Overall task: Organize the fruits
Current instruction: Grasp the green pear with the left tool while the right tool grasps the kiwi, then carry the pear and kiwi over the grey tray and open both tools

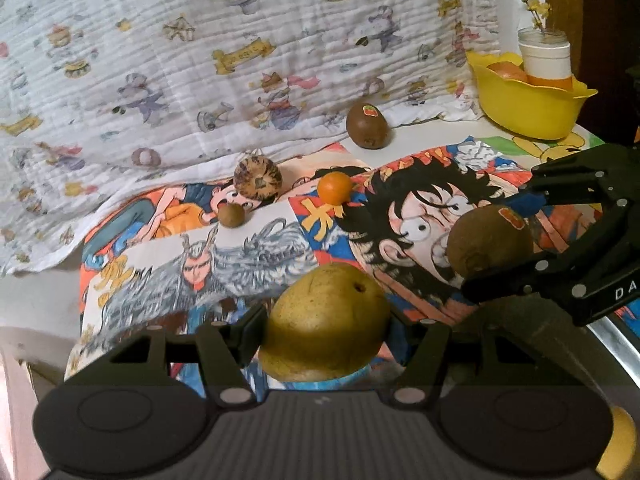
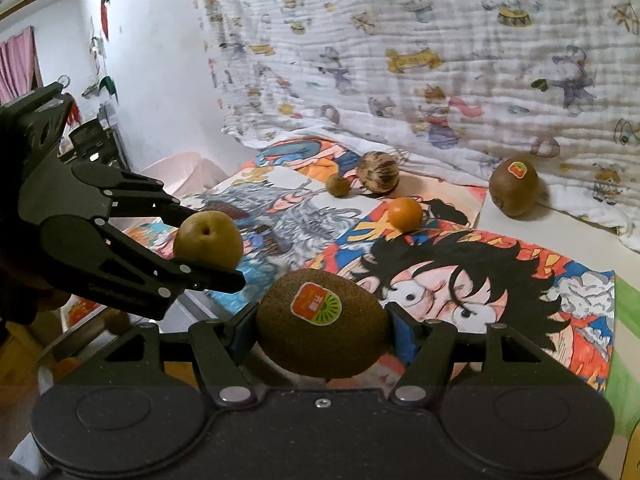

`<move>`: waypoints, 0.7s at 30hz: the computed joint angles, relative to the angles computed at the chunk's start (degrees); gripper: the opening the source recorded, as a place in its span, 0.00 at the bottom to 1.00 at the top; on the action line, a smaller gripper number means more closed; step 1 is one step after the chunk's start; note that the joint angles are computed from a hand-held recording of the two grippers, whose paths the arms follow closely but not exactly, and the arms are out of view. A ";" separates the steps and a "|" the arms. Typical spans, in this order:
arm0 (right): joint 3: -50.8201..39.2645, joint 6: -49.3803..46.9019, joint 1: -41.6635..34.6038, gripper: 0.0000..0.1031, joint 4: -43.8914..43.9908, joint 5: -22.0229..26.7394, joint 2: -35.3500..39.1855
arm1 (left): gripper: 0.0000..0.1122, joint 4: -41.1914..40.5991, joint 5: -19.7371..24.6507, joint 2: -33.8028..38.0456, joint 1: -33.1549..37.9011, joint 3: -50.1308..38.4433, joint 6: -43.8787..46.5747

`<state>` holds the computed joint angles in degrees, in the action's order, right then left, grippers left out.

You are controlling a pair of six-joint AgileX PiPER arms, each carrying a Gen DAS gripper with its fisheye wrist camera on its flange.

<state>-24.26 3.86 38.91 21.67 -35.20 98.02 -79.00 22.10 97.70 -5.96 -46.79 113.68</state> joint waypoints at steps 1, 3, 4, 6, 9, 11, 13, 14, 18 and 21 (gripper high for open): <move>0.36 -0.41 0.95 0.66 1.03 -0.03 -0.36 | 0.58 0.50 0.62 -0.72 0.73 0.79 -0.51; 1.02 -1.53 2.79 0.66 3.24 0.15 -1.20 | 0.58 1.33 1.67 -1.90 2.08 2.21 -1.20; 1.28 -2.34 3.75 0.66 4.51 0.33 -1.64 | 0.58 1.30 2.04 -2.60 2.75 3.10 -0.93; 1.85 -4.33 5.90 0.66 7.42 0.78 -2.63 | 0.58 0.28 2.73 -3.98 4.15 5.04 0.92; 2.62 -7.32 9.14 0.66 11.87 1.00 -3.76 | 0.58 0.54 3.88 -5.59 6.07 7.12 1.62; 3.11 -8.80 10.89 0.66 14.46 0.98 -4.23 | 0.58 0.66 4.39 -6.49 7.21 8.42 2.28; 3.54 -9.30 12.06 0.66 16.15 1.00 -4.50 | 0.58 0.51 4.84 -7.01 8.09 9.42 3.09; 3.75 -9.39 12.49 0.66 16.79 1.04 -4.56 | 0.58 0.55 5.08 -7.23 8.55 9.88 3.34; 4.29 -9.39 14.15 0.66 18.65 0.93 -4.26 | 0.58 0.31 5.43 -7.67 9.56 11.31 4.50; 4.27 -9.27 14.84 0.66 19.37 1.02 -3.65 | 0.58 0.39 5.44 -7.81 10.08 11.91 4.83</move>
<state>-20.00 -5.42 53.75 41.04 -34.18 94.37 -78.61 27.55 89.89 4.12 -34.89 118.51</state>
